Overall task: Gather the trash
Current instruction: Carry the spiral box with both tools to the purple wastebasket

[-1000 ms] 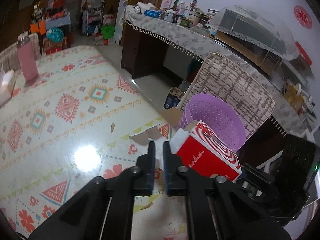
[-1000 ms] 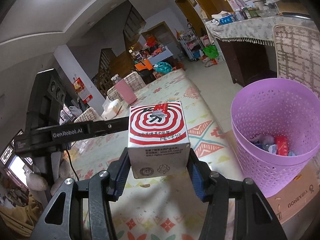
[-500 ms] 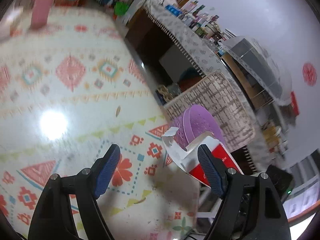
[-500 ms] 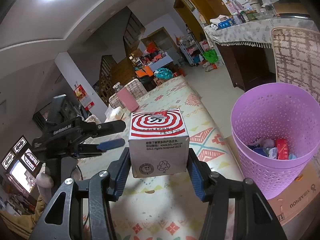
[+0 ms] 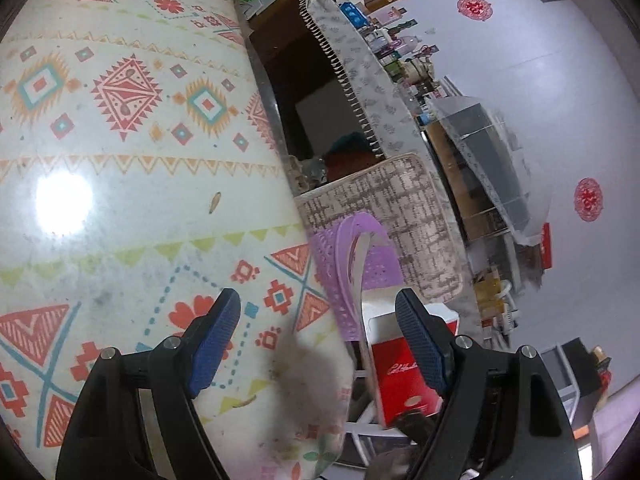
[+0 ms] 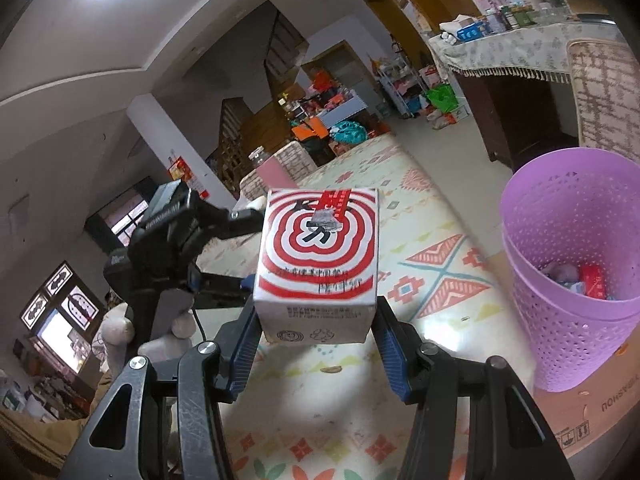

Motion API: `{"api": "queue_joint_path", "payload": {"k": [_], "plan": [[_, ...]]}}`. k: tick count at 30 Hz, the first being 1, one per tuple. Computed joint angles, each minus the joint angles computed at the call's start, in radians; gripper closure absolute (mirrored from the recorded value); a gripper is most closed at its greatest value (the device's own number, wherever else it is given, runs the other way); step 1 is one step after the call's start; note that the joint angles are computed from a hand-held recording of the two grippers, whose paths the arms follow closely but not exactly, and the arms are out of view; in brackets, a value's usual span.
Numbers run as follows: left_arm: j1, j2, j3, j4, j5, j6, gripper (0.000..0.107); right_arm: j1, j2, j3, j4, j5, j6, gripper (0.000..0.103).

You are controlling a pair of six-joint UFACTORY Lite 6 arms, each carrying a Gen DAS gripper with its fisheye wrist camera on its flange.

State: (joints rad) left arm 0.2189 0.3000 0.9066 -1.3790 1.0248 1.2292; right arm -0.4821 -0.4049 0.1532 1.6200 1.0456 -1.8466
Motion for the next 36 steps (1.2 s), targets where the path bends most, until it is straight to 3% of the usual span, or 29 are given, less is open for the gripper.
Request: {"api": "queue_joint_path", "payload": {"k": [4, 7, 8, 9, 18, 28, 36], "plan": [[0.004, -0.020, -0.002, 0.019, 0.020, 0.008, 0.029, 0.087, 0.035, 0.006, 0.062, -0.069, -0.033, 0.044], [-0.012, -0.082, -0.032, 0.032, 0.001, 0.041, 0.064, 0.150, 0.071, 0.017, 0.109, -0.125, -0.056, 0.044], [-0.013, -0.088, -0.035, 0.040, 0.003, 0.044, 0.081, 0.184, 0.076, 0.018, 0.136, -0.165, -0.067, 0.044], [-0.016, -0.091, -0.036, 0.048, -0.004, 0.042, 0.086, 0.208, 0.090, 0.022, 0.160, -0.191, -0.083, 0.042], [-0.035, -0.134, -0.093, 0.060, -0.075, 0.087, 0.088, 0.319, 0.174, 0.039, 0.331, -0.281, -0.188, 0.035], [-0.077, -0.372, -0.240, 0.051, -0.195, 0.153, 0.088, 0.418, 0.113, 0.021, 0.435, -0.363, -0.245, 0.039], [-0.159, -0.511, -0.302, 0.071, -0.342, 0.123, 0.088, 0.423, 0.077, 0.000, 0.444, -0.364, -0.244, 0.040]]}}
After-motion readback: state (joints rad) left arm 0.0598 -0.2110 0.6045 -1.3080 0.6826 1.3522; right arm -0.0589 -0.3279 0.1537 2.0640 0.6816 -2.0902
